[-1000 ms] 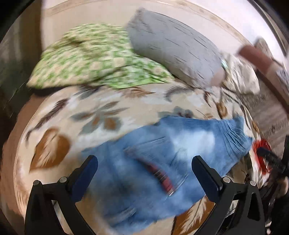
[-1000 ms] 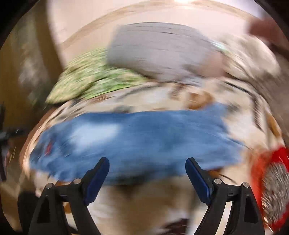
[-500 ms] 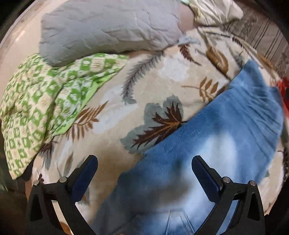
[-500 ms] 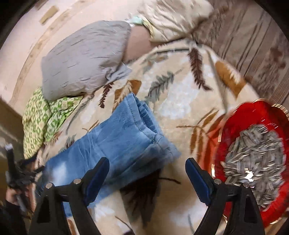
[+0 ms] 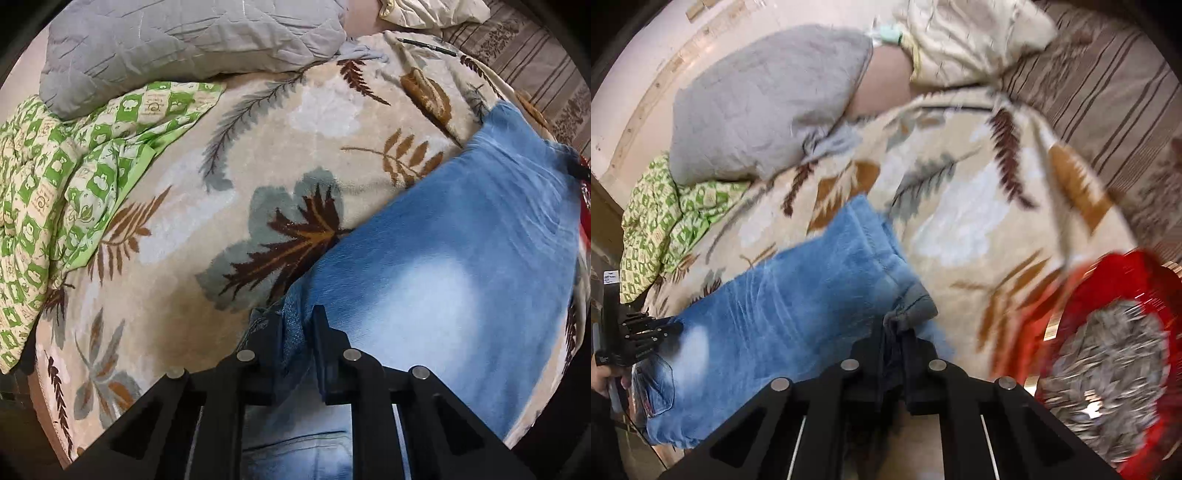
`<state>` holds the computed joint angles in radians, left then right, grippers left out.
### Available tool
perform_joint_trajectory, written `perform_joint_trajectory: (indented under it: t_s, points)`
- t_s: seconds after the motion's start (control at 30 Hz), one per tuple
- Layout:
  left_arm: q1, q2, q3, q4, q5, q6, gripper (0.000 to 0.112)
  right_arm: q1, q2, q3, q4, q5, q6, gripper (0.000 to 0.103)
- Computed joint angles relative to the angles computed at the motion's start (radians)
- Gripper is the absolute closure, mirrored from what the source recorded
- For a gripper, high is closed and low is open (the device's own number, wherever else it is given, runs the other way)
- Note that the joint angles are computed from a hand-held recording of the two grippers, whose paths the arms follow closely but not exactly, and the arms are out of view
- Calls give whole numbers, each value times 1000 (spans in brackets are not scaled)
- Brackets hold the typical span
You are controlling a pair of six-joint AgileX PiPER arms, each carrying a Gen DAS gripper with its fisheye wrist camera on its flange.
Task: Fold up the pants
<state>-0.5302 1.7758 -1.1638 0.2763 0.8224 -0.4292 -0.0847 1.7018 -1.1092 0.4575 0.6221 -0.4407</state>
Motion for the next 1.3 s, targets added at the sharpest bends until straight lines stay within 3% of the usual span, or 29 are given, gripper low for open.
perform_joint_trajectory:
  t_s: [0.1,0.3,0.37,0.4,0.43,0.47,0.5,0.53,0.63,0.77,0.9,1.03,1.2,1.3]
  points:
    - [8,59,-17,8,10,-3,99,49,38,-13,-169,-14,130,96]
    - [-61,109,-51,121,58,-105,97,109,117,-27,-300,-37,268,92]
    - [-88,103,-55,174,89,-173,76,113,107,-49,-328,7,309,90]
    - [-99,103,-67,212,134,-229,47,114,90,-42,-331,11,311,84]
    - [-101,97,-68,236,155,-258,25,122,61,-32,-352,10,316,78]
    - [-100,66,-50,253,153,-285,21,128,26,-15,-373,-2,324,53]
    - [-83,-1,-5,233,114,-309,21,130,-6,8,-378,-21,329,18]
    - [-69,-49,24,205,88,-333,21,128,-60,46,-375,-63,331,12]
    - [-70,-167,97,202,73,-430,21,158,-150,78,-430,-87,358,11]
    - [-112,-311,142,135,46,-384,17,125,-267,141,-228,-99,215,11]
    - [-164,-282,38,104,89,-270,16,85,-374,288,17,-139,132,11]
    - [-147,-125,-198,-57,89,-83,16,70,-395,424,263,-213,58,11]
    - [-114,224,-683,-300,231,170,16,1,-370,538,692,-257,-182,11]
    - [-124,465,-983,-380,275,272,16,26,-346,558,818,-336,-238,11]
